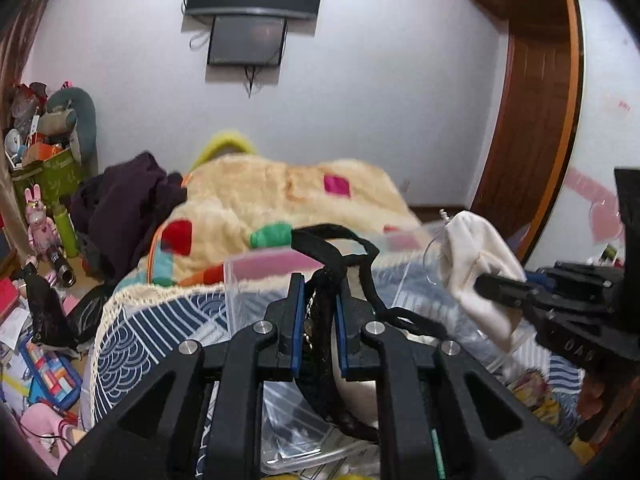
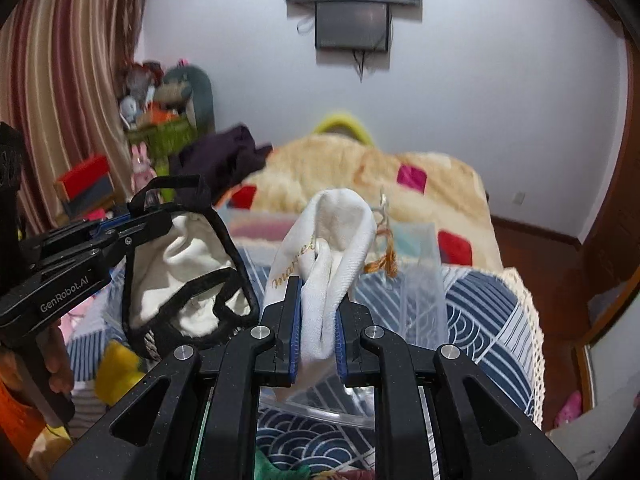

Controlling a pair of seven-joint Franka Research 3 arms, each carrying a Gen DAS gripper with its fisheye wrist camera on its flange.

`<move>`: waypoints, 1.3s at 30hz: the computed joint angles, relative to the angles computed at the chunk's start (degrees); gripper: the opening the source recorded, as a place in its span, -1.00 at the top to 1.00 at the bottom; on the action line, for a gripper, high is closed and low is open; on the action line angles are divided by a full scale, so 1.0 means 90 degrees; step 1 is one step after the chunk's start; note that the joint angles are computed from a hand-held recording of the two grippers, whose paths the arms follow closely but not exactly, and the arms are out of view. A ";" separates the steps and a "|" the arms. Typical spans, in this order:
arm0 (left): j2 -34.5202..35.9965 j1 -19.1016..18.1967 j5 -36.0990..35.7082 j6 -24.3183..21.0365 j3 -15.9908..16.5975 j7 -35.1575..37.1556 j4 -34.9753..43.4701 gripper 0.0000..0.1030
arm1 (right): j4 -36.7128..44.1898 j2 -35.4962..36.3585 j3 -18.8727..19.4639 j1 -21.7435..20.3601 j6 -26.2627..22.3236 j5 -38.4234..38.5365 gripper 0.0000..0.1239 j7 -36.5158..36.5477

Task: Organize soft objects
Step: 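Carry both items into the clear plastic box and open both tools, then grasp the yellow felt ball with the left tool while the right tool grasps the floral scrunchie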

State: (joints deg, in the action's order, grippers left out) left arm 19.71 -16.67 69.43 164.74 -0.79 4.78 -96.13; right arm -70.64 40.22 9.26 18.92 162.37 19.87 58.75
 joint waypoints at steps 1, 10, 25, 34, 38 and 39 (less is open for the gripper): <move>0.0064 0.0078 -0.0296 -0.0062 -0.0106 0.0346 0.0010 0.75 | 0.0067 0.0026 -0.0068 0.0029 -0.0195 -0.0044 0.80 0.0087; 0.0223 0.0142 -0.2059 -0.0100 -0.0282 0.2109 -0.0072 0.72 | 0.0272 0.0144 -0.0341 0.0136 -0.0827 -0.0445 0.79 0.0317; -0.0822 -0.0144 -0.0611 -0.0032 -0.0102 0.0745 -0.0977 -0.08 | -0.1449 -0.0981 0.0742 -0.0616 0.0775 0.0792 0.01 -0.1088; -0.1713 0.0217 0.1074 -0.0231 -0.0618 -0.0694 -0.1577 -0.57 | -0.2522 -0.1649 0.2047 -0.1616 0.1735 0.2518 -0.19 -0.3031; -0.1864 0.0446 0.0914 -0.0277 -0.0873 -0.0634 -0.1902 -0.62 | -0.2788 -0.1755 0.2031 -0.1635 0.1845 0.2870 -0.20 -0.3337; -0.1888 0.0489 0.0787 -0.0276 -0.0908 -0.0551 -0.2005 -0.62 | -0.2853 -0.1793 0.1997 -0.1625 0.1840 0.2931 -0.20 -0.3366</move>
